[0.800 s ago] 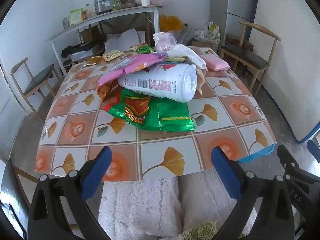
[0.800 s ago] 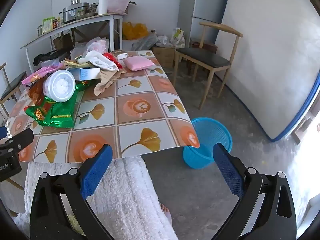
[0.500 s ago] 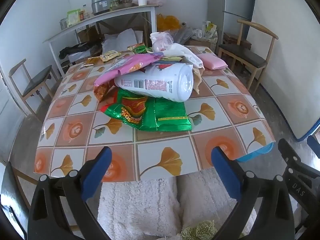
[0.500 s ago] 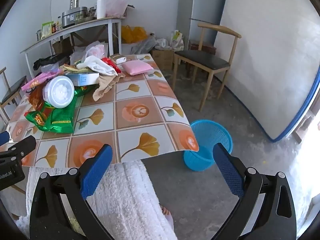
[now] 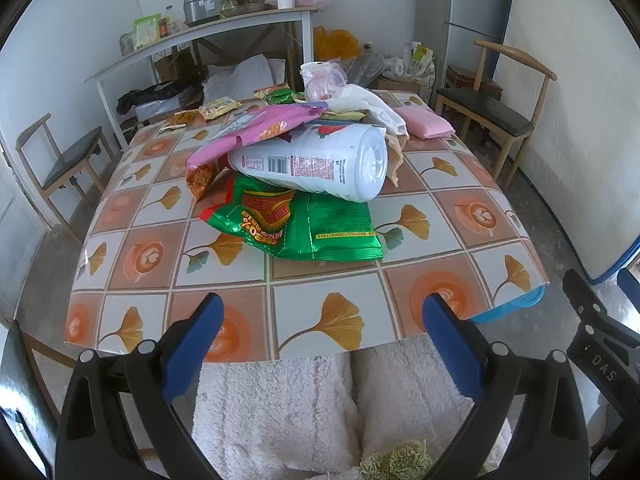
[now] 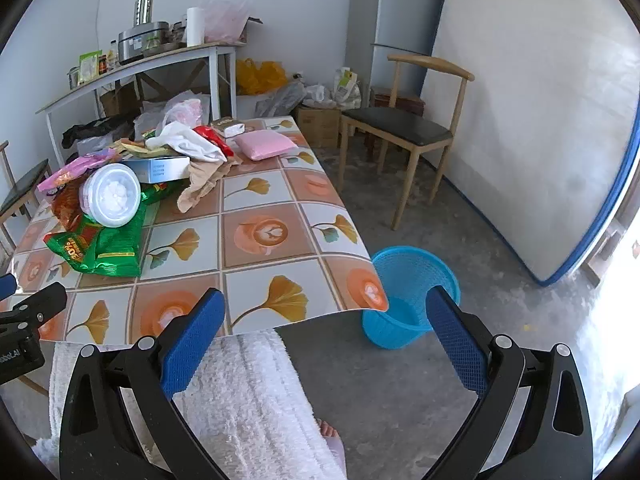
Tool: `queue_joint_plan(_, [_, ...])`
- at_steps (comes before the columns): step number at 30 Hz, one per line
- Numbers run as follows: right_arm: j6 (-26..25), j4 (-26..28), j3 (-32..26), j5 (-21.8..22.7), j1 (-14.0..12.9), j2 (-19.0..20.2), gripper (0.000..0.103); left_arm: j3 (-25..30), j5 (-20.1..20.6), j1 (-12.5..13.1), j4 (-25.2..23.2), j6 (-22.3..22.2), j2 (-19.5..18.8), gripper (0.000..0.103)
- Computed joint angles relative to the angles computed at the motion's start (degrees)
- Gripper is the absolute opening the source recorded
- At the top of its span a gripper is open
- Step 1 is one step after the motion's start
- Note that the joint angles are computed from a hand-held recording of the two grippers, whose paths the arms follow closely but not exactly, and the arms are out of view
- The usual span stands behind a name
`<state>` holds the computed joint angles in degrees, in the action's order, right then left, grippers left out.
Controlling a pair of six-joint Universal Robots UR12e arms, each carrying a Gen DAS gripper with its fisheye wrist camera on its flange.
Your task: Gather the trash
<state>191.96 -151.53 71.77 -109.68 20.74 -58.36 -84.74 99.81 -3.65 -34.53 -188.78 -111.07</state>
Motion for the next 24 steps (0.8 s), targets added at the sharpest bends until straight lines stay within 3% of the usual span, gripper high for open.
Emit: queue_joint_plan(24, [-0.45,1.30,-0.24,-0.51,0.04,0.03,0.096,-0.38,-0.28,0.26,0.14,-0.16,0.01,0.097])
